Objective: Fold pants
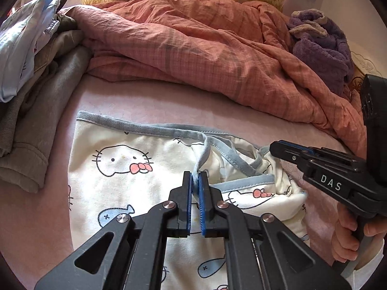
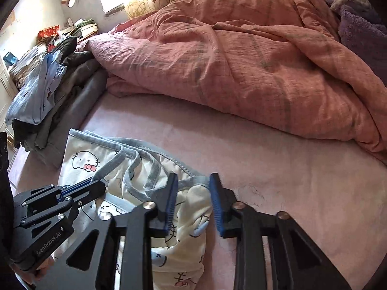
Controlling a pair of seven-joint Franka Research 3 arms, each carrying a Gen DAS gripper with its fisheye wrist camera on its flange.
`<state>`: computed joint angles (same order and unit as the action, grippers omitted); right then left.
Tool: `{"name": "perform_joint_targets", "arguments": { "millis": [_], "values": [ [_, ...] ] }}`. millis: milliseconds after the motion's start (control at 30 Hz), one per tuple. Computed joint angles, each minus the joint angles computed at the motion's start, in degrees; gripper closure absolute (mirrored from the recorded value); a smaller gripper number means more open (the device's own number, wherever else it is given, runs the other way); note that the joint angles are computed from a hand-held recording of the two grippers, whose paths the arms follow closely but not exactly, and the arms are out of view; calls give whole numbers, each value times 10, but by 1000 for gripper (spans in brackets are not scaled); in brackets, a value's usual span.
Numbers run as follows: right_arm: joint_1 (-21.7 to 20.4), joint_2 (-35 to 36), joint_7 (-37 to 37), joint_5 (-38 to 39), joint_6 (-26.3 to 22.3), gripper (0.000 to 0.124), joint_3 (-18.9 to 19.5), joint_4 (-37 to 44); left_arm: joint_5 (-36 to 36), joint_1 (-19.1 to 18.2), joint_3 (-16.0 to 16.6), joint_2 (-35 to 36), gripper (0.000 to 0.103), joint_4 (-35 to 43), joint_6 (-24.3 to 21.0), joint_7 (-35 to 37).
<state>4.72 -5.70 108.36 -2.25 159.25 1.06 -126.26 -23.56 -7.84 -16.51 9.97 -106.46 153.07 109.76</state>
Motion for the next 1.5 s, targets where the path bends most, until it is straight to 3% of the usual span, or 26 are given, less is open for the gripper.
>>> {"name": "perform_joint_targets", "arguments": {
  "millis": [33,100,200,267,300,367,400,567,600,667,700,867,967,1100,1167,1300,1367,1400,1433,1500],
  "values": [
    [-9,-3,35,-38,6,122,6,-4,13,-4,2,-1,98,-2,5,-7],
    [-33,-14,121,-129,29,123,19,-18,21,-6,2,-1,98,-4,8,-9],
    [-44,-29,148,-153,47,123,16,-33,6,-2,-3,-1,98,-3,6,3],
    [-32,-35,104,-102,66,123,2,-43,-12,2,-7,-1,98,-2,4,16],
    [-11,-35,47,-41,62,120,-15,-43,-17,3,-7,-1,98,-1,2,19],
    [22,-30,-53,72,42,99,-38,-35,-19,2,-6,1,98,1,-1,21],
    [26,-26,-78,103,39,97,-38,-31,-17,1,-5,1,98,2,-2,19],
    [25,1,-147,153,5,97,-22,-4,-13,0,-3,4,98,6,-11,15],
    [21,1,-137,136,5,97,-16,-6,-13,0,-3,4,98,7,-12,15],
    [0,4,-46,30,8,105,4,-7,-12,-1,-3,4,98,7,-12,14],
    [-6,1,-14,-4,14,123,8,-11,-11,-1,-3,4,98,7,-11,13],
    [-70,-30,204,-216,55,123,42,-42,-12,-2,-4,4,98,5,-10,15],
    [-78,-39,236,-222,47,123,34,-47,-5,-3,-3,6,98,6,-11,12],
    [-85,-13,284,-246,-30,123,30,-22,8,-5,-1,9,98,8,-13,1],
    [-68,-10,247,-183,-10,123,3,-36,7,-4,-3,9,98,8,-13,3],
    [-41,-41,154,-63,117,119,-30,-84,1,-2,-5,9,98,7,-10,6],
    [20,-44,32,61,136,91,-70,-84,2,-2,-5,9,98,8,-11,6],
    [29,-41,14,79,135,64,-74,-78,2,-2,-5,9,98,7,-11,6],
    [21,-34,13,77,132,59,-63,-70,3,-2,-5,9,98,8,-11,6],
    [28,-12,-25,119,107,61,-63,-45,4,-2,-5,8,98,7,-10,7]
  ]
}}
